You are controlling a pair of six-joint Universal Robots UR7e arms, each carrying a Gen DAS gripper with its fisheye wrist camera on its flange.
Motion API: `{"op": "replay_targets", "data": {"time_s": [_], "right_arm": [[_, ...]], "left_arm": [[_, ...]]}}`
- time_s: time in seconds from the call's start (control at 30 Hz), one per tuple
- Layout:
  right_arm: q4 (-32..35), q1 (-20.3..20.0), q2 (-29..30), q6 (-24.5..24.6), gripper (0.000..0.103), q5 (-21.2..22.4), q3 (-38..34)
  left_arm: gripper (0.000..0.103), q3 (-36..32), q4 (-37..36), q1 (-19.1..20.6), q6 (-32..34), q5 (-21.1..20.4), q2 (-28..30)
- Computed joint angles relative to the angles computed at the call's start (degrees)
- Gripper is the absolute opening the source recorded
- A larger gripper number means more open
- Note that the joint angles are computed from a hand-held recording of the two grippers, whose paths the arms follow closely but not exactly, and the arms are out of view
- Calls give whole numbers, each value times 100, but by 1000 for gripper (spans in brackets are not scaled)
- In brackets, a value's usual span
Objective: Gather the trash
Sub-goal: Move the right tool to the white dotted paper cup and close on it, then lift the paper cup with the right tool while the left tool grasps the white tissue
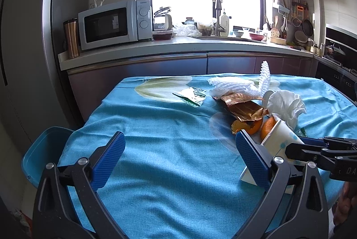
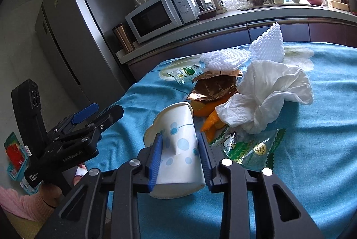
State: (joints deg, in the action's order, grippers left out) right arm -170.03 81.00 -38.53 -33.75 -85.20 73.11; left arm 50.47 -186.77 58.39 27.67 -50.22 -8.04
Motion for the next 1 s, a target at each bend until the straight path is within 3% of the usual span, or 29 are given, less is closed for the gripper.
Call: {"op": "replay_targets", "data": {"time_s": [0.17, 0.23, 0.27, 0.33, 0.53, 0.73, 0.9, 1.0], "right_arm": [[267, -39, -43, 7, 33, 64, -40], [451, -45, -35, 27, 45, 66, -113], [546, -54, -27, 12, 44, 87, -143], [643, -82, -33, -24, 34, 224, -144], [370, -184, -196, 104, 33, 579, 102], [-370, -377, -490, 507, 34, 916, 430], [-975, -540, -621, 910, 34, 922, 513], [-1135, -628, -643, 1118, 34, 883, 463]], "left_arm": [[97, -106, 178, 9, -51, -53, 52], [97, -133, 227, 12, -64, -45, 72], [97, -155, 269, 15, -76, -52, 80], [97, -155, 288, 17, -65, -86, 77], [95, -259, 460, -7, 7, -262, 94], [91, -464, 1075, -67, 62, -824, 149], [86, -1184, 1941, -135, 229, -1403, 506], [83, -2155, 2700, -172, 348, -1597, 996]]}}
